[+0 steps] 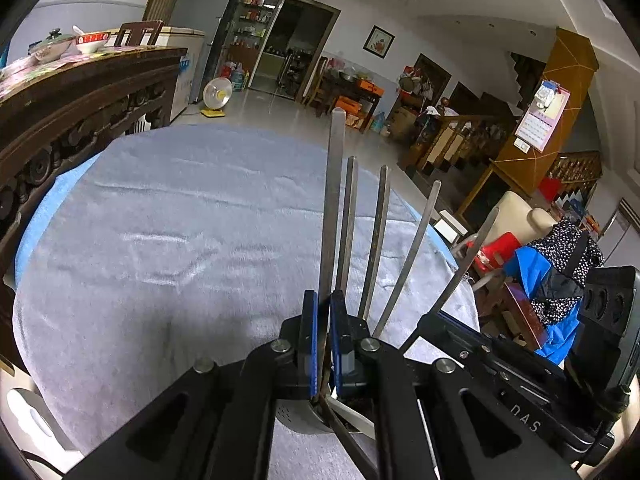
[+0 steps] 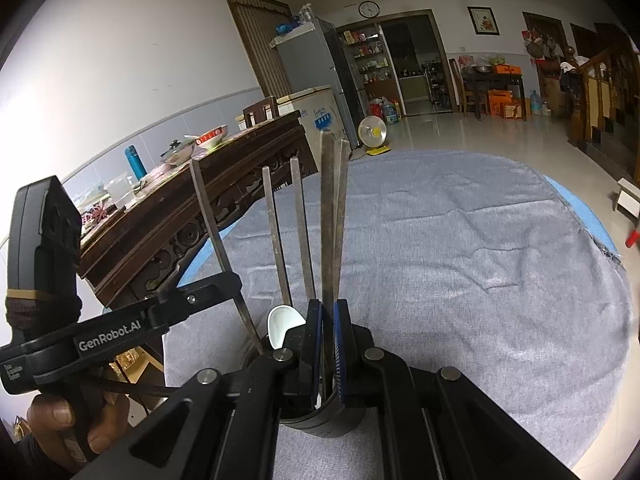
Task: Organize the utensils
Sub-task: 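Open both grippers and pull them back from the black holder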
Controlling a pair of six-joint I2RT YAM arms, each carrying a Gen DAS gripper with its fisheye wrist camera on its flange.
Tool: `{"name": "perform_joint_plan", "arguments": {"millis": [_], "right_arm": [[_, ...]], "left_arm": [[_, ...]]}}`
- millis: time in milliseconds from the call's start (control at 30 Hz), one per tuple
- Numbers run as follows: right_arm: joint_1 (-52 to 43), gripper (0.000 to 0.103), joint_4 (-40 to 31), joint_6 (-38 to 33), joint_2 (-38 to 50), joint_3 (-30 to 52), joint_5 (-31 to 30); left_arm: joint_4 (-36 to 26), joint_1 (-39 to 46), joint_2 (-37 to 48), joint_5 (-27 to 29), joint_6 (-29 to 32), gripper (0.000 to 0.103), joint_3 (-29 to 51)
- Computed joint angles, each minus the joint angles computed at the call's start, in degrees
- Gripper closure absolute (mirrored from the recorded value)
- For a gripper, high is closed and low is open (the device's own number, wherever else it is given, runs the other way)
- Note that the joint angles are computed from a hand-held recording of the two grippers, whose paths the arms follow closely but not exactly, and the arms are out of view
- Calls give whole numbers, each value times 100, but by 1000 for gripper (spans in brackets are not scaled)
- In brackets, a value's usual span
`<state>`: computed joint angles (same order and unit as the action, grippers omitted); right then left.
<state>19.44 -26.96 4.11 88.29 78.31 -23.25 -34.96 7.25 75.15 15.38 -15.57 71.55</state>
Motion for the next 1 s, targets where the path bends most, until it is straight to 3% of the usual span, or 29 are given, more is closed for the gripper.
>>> {"name": "perform_joint_plan", "arguments": {"millis": [167,200,233,300,333,367,400,533,633,833,1000], "right_arm": [[15,95,66,36,-46,-22,-10],[18,95,104,41,-79,-41,12],[17,92,129,61,-111,-54,61],[-30,77,171,133,-183,-90,37],[-74,61,229,204,-251,-139,22],[-120,46,326,269,-343,-218,8],[-149,41,418,317,-410,-277,5],[-333,37,463,442,-678,-346,-35],[-495,26,267,383,-826,-294,-117],[-626,17,-411,-134,-1149,-191,-306],[-600,13,-708,-529,-1527,-438,-263]], "left_arm": [[-155,7,26,-10,-43,95,105],[-218,19,33,5,-63,88,151],[-284,33,31,0,-103,71,201],[-260,76,-105,-45,-160,51,164],[-233,93,-202,-76,-184,47,150],[-257,129,-251,-61,-196,47,181],[-288,177,-295,-25,-213,45,214],[-432,375,-527,-46,-292,38,358],[-572,579,-690,-122,-345,28,446],[-1271,582,-785,-558,-301,25,874],[-1667,79,-952,-1169,-226,24,1034]]}}
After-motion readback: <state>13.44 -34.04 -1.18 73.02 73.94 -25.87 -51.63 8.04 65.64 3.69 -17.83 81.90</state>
